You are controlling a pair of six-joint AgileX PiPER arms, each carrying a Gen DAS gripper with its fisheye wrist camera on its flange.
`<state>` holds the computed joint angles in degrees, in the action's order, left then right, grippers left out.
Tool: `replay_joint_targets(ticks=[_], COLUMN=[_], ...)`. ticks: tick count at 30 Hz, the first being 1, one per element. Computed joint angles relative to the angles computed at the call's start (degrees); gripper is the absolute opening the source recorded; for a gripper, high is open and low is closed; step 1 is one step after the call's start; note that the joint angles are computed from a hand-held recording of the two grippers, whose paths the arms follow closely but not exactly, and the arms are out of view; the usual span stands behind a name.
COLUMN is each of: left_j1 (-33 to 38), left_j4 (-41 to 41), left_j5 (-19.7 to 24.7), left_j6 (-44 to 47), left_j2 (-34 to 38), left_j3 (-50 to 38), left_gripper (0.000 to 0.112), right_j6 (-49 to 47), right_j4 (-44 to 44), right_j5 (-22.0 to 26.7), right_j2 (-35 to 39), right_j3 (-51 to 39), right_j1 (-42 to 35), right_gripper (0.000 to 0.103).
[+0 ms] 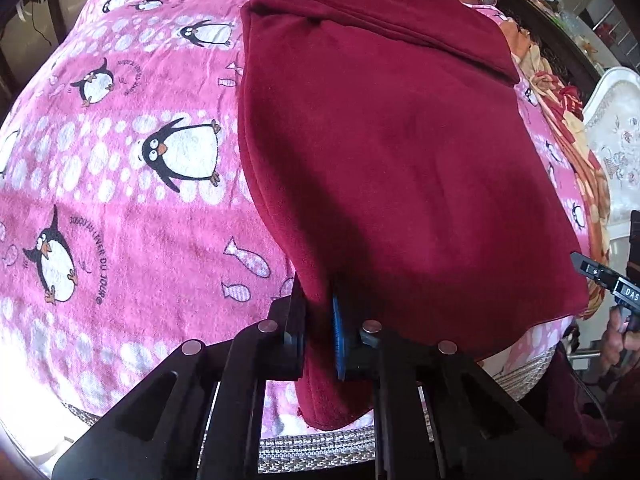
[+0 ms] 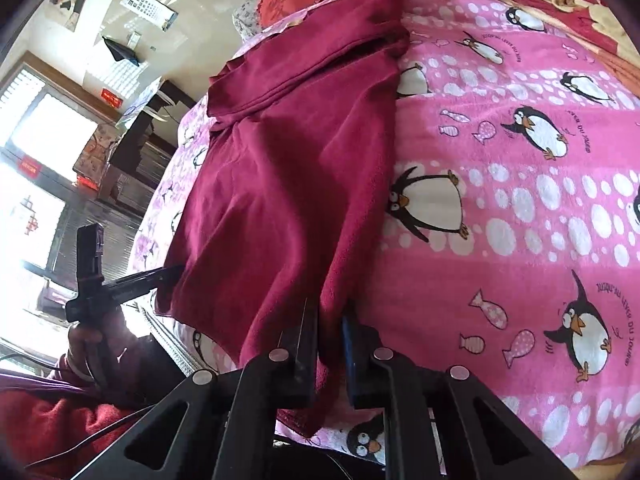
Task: Fold small clothes
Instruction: 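Lift the hem with the left gripper and fold it toward the collar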
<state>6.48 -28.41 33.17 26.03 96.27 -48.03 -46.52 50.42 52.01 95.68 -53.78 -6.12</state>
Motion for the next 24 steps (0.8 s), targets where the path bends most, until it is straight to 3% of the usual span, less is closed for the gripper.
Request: replay_joint_targets(ticks=[5,14,19,24], left_j1=[5.0,8.3,8.6,7.3], left_j4=[-5.8,-9.4,-10.5,-9.1], left_j5=[4.3,7.7,9.0,8.6], left_j6=[6.0,8.4,7.6,5.3], left_j2=[-0.9,-3.7,0.9,8.0], left_j3=[-0.7,-6.4,-16.5,-29.9], left_gripper=[0.007,0.007,0.007,0.007], right_j6=[-2.2,-3.3,-1.1,4.6], right_j4=[3.8,12.9,15.8,15.4], right_j5=[3.2,8.6,7.0,4.7], right_j2=[-0.2,3.4,7.7,15.7], right_j3=[-2.0,-8.5,-17.1,-33.3], right_j1=[-1.7,-4.8,-2.9,-0.7], right_gripper=[0.009,0.009,0.009,0.009])
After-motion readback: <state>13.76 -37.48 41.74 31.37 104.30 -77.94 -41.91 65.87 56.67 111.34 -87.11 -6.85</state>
